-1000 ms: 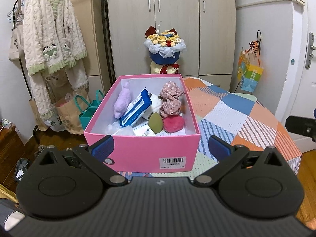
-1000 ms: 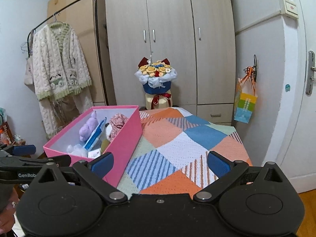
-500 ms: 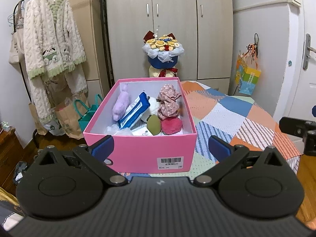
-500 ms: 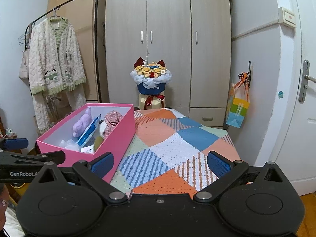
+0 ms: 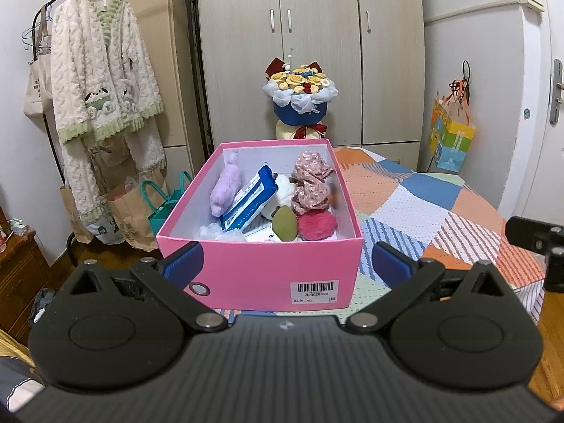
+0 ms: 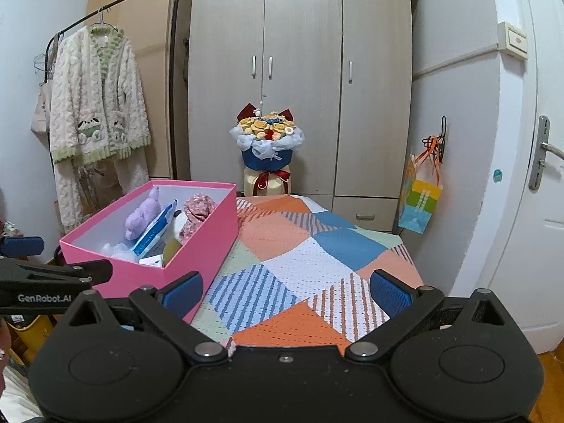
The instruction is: Organize soft objects
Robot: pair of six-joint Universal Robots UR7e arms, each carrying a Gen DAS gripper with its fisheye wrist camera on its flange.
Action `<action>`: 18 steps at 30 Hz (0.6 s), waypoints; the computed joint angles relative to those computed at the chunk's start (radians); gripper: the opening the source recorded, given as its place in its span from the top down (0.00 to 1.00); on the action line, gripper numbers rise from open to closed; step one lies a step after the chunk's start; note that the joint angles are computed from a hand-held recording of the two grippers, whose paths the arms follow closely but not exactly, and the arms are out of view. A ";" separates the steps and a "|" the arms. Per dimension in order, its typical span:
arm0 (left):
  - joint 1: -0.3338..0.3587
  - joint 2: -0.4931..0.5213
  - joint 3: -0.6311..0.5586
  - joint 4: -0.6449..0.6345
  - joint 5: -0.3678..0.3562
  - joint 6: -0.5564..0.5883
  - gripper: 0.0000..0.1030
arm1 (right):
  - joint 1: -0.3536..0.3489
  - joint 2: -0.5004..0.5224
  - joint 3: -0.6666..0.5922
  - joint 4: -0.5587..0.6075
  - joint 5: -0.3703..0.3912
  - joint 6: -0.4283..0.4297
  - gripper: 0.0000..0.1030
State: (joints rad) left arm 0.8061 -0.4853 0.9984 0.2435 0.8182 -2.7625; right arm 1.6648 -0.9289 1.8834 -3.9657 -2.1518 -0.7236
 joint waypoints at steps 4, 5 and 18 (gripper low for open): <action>-0.003 -0.013 0.031 -0.046 -0.010 0.022 0.00 | 0.001 0.009 -0.008 -0.020 -0.012 -0.019 0.01; -0.005 -0.017 0.039 -0.060 -0.017 0.030 0.00 | 0.001 0.009 -0.009 -0.023 -0.014 -0.021 0.01; -0.002 -0.011 0.031 -0.051 -0.015 0.026 0.00 | -0.006 0.009 -0.011 -0.013 -0.008 -0.008 0.01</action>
